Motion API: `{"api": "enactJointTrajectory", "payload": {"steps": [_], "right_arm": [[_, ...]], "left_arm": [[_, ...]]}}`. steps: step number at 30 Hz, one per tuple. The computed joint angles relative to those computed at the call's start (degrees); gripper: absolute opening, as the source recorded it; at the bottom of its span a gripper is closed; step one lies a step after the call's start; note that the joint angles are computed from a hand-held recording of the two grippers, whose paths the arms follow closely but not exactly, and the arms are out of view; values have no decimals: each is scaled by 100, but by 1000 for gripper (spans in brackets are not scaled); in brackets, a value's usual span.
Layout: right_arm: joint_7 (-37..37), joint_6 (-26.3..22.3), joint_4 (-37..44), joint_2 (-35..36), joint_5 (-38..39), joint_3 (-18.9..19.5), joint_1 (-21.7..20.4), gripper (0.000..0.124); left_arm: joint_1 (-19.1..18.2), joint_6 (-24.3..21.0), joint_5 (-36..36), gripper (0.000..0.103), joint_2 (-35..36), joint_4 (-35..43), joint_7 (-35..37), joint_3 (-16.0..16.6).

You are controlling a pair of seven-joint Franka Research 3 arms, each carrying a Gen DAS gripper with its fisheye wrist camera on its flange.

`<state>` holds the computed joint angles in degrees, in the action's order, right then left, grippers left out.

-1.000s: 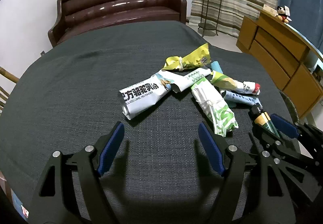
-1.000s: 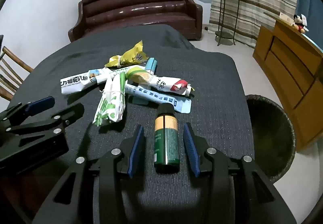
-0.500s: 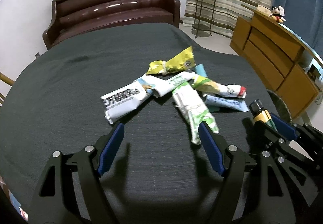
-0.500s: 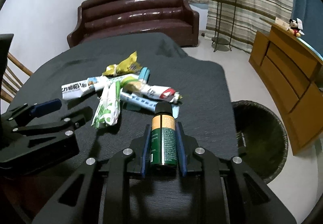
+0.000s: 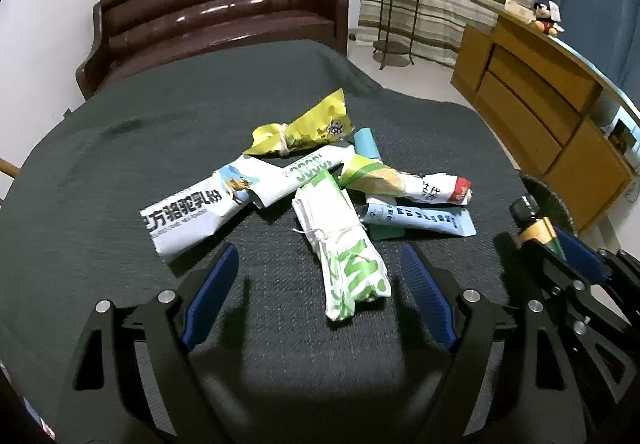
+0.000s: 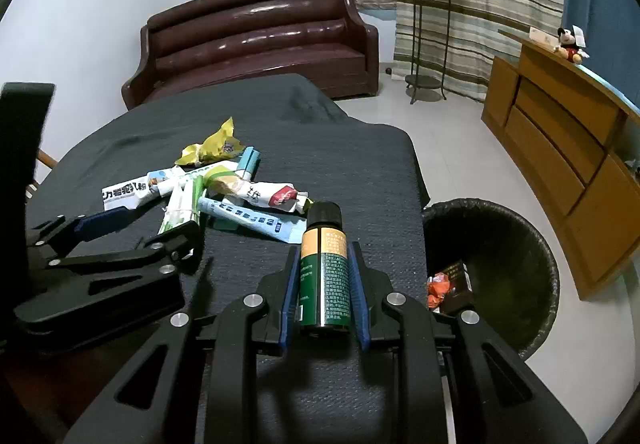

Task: Collect trash
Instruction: 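Grasp the white-and-green wrapped packet with the left tool, then carry the spray can and green packet with both tools over the wastebasket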

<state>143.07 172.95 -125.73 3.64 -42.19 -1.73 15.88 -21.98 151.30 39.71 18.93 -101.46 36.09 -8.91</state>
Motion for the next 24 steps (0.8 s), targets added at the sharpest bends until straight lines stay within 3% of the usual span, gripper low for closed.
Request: {"api": "enactJointTrajectory", "payload": {"steps": [3,5,9,12,24], "right_arm": [[-74,44,-9,14,90,-14,-29,25],[-89,47,-1,34,119,-28,-25,25],[-183,63,-19,60,247,-49,-12,25],[-244,76,-26,71,318,-69,5,25],[-290,89,-36,70,370,-118,51,25]], "left_arm": [[67,-1,-222,78,102,90,120,-47],[141,2,-458,66,158,124,276,-103],[199,94,-756,50,168,89,578,-132],[265,396,-899,30,100,-86,735,-156],[158,730,-561,30,-222,-589,455,10]]}}
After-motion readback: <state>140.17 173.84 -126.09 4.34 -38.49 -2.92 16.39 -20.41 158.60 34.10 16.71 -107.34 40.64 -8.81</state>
